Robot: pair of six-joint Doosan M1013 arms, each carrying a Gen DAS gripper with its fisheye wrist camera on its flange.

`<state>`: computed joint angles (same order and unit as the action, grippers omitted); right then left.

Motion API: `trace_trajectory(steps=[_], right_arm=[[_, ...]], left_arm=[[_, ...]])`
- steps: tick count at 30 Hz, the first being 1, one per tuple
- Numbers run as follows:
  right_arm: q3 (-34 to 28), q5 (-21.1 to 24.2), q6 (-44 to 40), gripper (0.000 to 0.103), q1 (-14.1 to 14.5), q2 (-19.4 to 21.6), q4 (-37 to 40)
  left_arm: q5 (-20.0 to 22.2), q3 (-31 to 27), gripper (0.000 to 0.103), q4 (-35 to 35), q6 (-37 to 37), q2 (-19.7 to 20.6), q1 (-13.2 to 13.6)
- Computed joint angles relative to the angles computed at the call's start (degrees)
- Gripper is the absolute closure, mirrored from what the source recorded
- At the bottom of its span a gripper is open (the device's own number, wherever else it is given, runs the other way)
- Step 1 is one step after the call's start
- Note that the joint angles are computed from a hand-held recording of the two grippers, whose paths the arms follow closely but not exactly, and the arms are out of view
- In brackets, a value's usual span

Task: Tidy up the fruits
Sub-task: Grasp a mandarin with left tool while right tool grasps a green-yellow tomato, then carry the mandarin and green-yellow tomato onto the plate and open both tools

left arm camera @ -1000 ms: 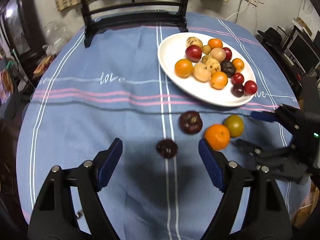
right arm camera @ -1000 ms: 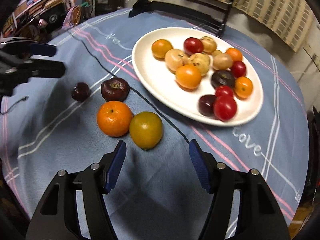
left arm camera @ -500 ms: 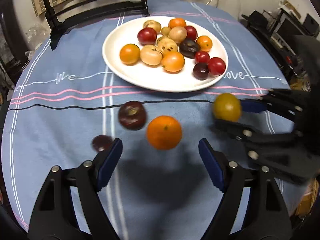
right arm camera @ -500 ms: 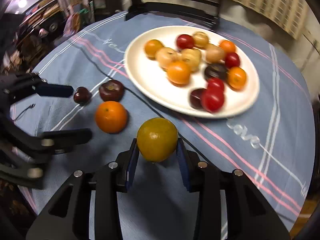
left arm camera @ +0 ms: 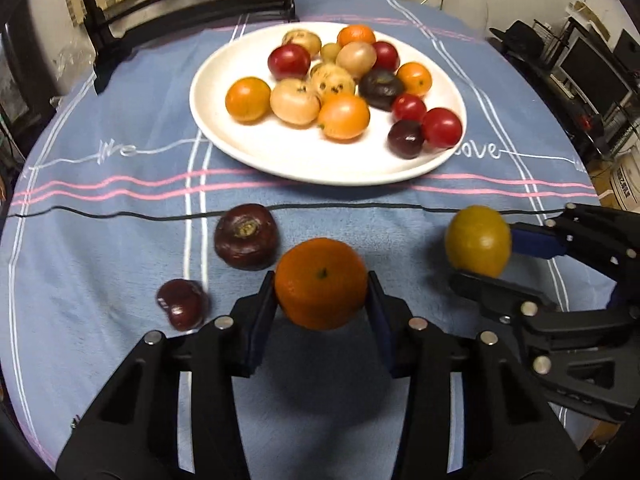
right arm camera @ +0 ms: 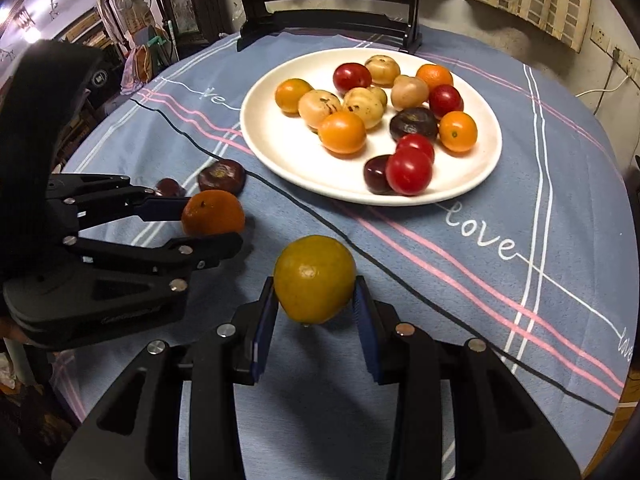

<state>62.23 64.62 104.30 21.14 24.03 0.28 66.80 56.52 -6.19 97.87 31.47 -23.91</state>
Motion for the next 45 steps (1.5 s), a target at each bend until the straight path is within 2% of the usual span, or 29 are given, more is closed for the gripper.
trace_trajectory(steps=[6, 15, 26, 33, 37, 45], right_arm=[[-0.15, -0.72, 2.19, 0.065, 0.75, -0.28, 0.28], [-1.02, -1.64, 6.9, 0.065, 1.95, -1.12, -2.58], [-6.04, -1.27, 8.52, 0.065, 2.67, 0.23, -6.65], [-11.23, -1.05, 8.16, 0.065, 1.84, 1.99, -9.67], [-14.1, -0.75, 7.77, 0.065, 0.86, 3.18, -10.61], [-18.66, 0.02, 7.57, 0.065, -1.56, 6.45, -9.11]], left_arm=[[-1.1, -0.03, 0.059, 2.26, -0.4, -0.97, -0.06], [-2.73, -0.91, 0.059, 0.88, 3.31, -1.99, 0.29], [-3.91, -4.59, 0.059, -0.64, 7.74, -1.04, 0.94], [-3.68, -11.69, 0.059, -0.12, 7.64, 2.33, 1.48], [-2.61, -17.77, 0.059, 0.79, 6.78, 5.46, 1.75], [2.98, -28.92, 0.059, 3.27, 5.56, 12.51, 1.26]])
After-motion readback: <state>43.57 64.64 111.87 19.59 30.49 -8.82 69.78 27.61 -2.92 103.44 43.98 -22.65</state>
